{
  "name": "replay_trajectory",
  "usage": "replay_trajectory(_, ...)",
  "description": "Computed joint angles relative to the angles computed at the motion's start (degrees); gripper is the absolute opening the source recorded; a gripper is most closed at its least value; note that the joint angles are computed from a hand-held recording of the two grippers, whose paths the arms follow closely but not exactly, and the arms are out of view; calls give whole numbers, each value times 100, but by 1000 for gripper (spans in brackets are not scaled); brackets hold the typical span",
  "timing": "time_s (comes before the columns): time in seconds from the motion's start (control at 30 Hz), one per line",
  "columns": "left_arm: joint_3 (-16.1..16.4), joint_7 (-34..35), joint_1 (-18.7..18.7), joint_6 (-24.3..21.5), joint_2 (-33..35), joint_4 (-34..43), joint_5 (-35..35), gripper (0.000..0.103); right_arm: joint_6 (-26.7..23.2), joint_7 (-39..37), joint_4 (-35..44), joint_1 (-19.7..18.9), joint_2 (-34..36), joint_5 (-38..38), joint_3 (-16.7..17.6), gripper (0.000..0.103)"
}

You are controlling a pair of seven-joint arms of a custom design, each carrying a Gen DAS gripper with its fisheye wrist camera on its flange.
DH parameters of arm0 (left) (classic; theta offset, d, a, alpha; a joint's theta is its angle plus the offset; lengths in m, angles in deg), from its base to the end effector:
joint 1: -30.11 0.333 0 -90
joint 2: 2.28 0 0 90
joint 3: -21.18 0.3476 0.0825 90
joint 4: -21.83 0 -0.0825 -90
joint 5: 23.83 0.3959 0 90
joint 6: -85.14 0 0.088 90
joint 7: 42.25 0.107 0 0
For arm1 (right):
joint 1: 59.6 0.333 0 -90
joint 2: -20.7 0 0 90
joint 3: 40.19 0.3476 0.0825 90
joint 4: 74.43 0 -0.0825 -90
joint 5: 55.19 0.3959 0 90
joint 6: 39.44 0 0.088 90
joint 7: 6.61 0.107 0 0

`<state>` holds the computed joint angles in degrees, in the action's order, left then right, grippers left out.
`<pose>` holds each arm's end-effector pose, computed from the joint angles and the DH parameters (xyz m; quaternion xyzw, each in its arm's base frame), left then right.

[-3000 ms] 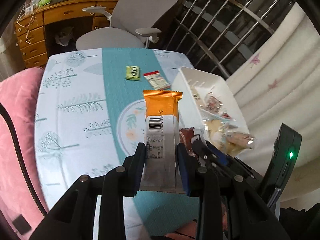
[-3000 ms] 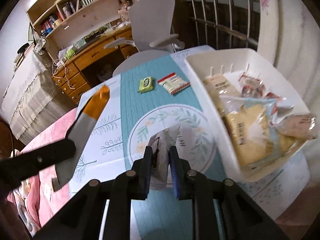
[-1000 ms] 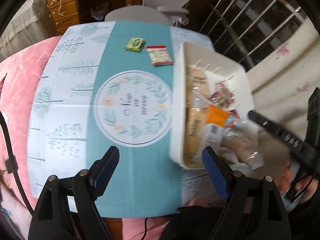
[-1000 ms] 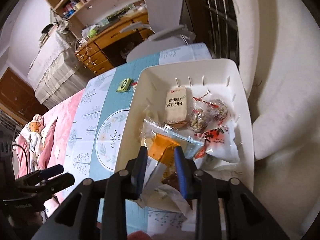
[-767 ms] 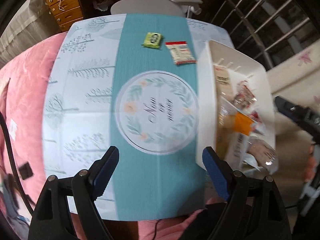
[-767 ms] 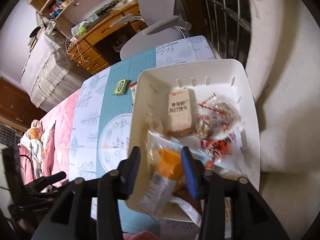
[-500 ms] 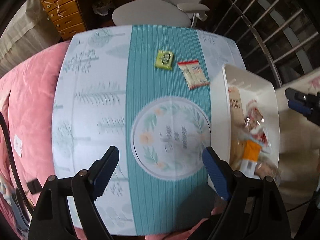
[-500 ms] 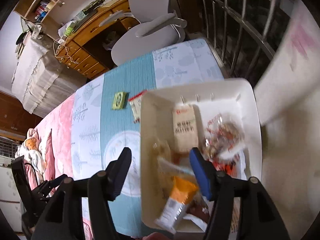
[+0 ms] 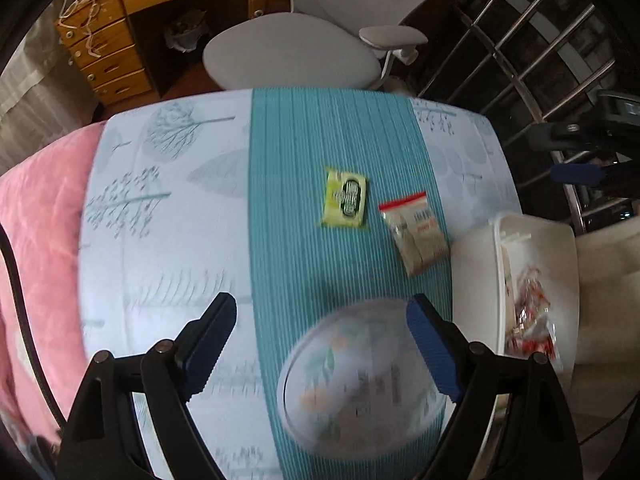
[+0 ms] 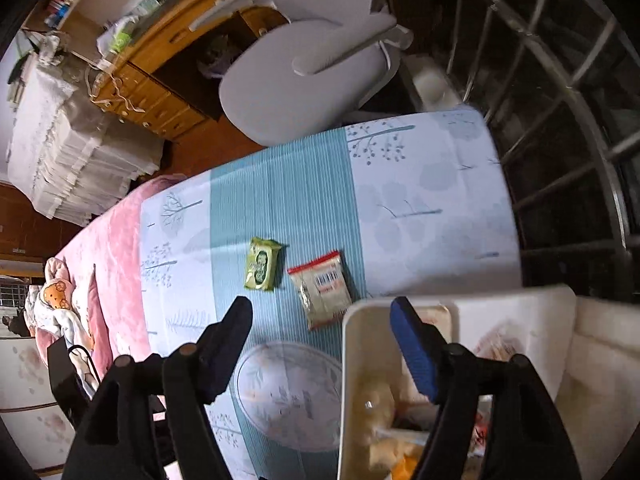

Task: Organize snacks
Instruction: 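Grasp the green pack with the left tool while the right tool grasps the red-white pack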

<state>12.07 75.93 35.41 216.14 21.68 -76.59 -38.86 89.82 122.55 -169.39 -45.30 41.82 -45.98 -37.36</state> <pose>0.6972 -0.0395 0.3864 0.5532 -0.8184 0.1553 0.0107 0.6730 0.2075 0.4441 -0.5150 0.8461 0.0398 0.1315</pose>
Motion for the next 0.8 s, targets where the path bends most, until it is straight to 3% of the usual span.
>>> replay_trajectory(0.23, -308, 586, 154, 493, 675, 361, -562, 86, -583, -124, 993, -188, 1049, 423, 98, 72)
replay_trajectory(0.5, -430, 481, 101, 755, 1235, 710, -682, 86, -1389, -305, 1993, -183, 1932, 493, 136, 72)
replay_trajectory(0.7, -458, 257, 2, 818, 1558, 948, -540, 79, -1914, -348, 2555, -111, 2332, 358, 104, 72)
replay_trajectory(0.8, -447, 123, -66, 792, 1707, 1096, -427, 70, -2087, -352, 2694, -90, 2440, 357, 113, 72)
